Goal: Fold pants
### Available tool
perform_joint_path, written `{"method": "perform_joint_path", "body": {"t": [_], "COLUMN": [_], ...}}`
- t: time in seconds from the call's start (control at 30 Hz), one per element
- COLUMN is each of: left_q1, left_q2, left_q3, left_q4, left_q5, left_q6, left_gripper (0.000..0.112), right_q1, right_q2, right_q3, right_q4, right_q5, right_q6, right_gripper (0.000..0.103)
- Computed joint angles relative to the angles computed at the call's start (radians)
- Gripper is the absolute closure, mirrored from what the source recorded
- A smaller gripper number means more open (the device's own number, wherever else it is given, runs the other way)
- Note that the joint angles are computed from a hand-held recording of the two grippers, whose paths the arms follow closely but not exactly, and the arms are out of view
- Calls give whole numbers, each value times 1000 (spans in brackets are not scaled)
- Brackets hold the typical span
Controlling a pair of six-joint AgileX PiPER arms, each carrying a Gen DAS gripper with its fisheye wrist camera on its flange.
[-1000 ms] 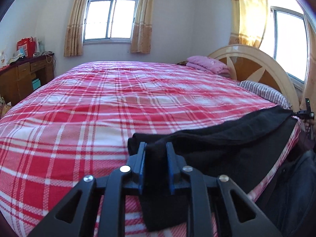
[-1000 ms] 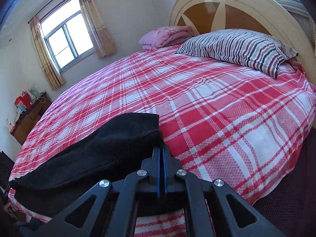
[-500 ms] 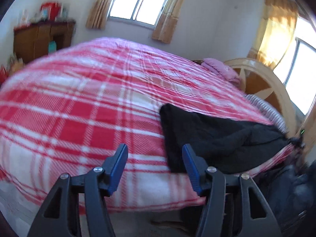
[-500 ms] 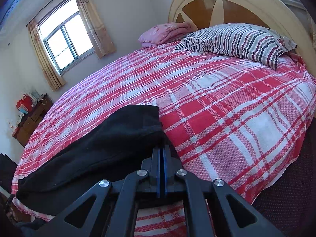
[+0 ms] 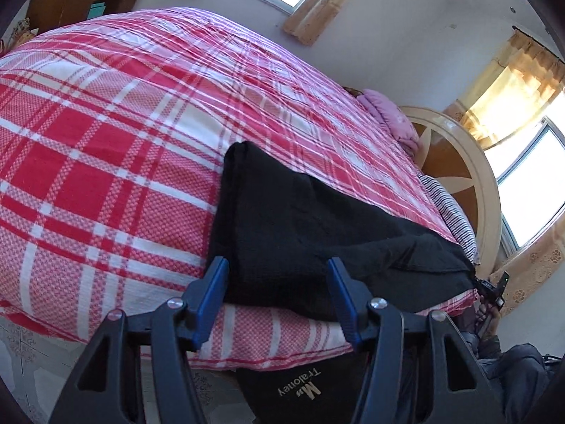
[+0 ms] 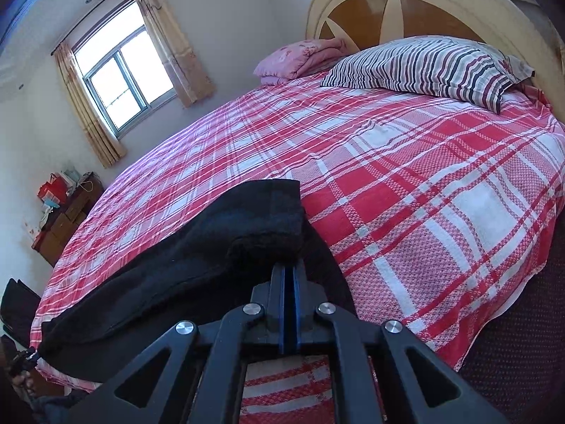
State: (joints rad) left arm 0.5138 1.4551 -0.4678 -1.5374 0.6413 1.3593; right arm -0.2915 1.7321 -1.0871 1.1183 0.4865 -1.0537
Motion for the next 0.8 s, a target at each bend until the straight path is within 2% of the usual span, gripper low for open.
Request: {"method": "perform_joint_path", "body": {"t": [0.07, 0.1, 0.13, 0.17, 0.23, 0.4, 0.47, 0.57, 0.63, 0.7, 0.77, 0.8], "left_q1": [-14, -37, -54, -74, -100, -53, -33, -49, -59, -35, -20, -30], "left_q2": [14, 14, 6, 0, -37, -154, -141, -54, 7, 27, 27, 23], "left_q3": [-2, -1, 0, -6, -5, -17, -30, -43, -40, -23, -15, -17], "left_q4": [-26, -44, -45, -18, 35, 156, 175, 144, 62, -35, -64, -62], "left_q5": [-14, -47, -82, -116, -170, -160, -147, -174, -186, -152, -132, -140], "left_q6": [20, 28, 26, 6, -31, -142, -146, -108, -31, 66, 100, 93], "left_gripper": [55, 61, 88, 106, 107, 107, 107, 107, 107, 107, 106, 106], "right_q1": [4, 6, 10, 12, 12, 13, 15, 15, 7, -13, -7, 2], "right_q2": [3, 4, 5, 5, 5, 6, 8, 11, 15, 19, 7, 0], "right_q3": [1, 2, 3, 4, 6, 10, 8, 4, -2, -7, -3, 1], "right_q4": [7, 8, 8, 11, 16, 34, 34, 30, 35, 78, 77, 63], "right_q5": [-2, -3, -8, -11, -15, -21, -27, -25, -8, 52, 58, 44], "right_q6": [-7, -7, -7, -9, -15, -26, -30, -22, -20, -55, -53, -43], "right_gripper": [97, 97, 97, 97, 97, 97, 97, 96, 84, 60, 53, 53]}}
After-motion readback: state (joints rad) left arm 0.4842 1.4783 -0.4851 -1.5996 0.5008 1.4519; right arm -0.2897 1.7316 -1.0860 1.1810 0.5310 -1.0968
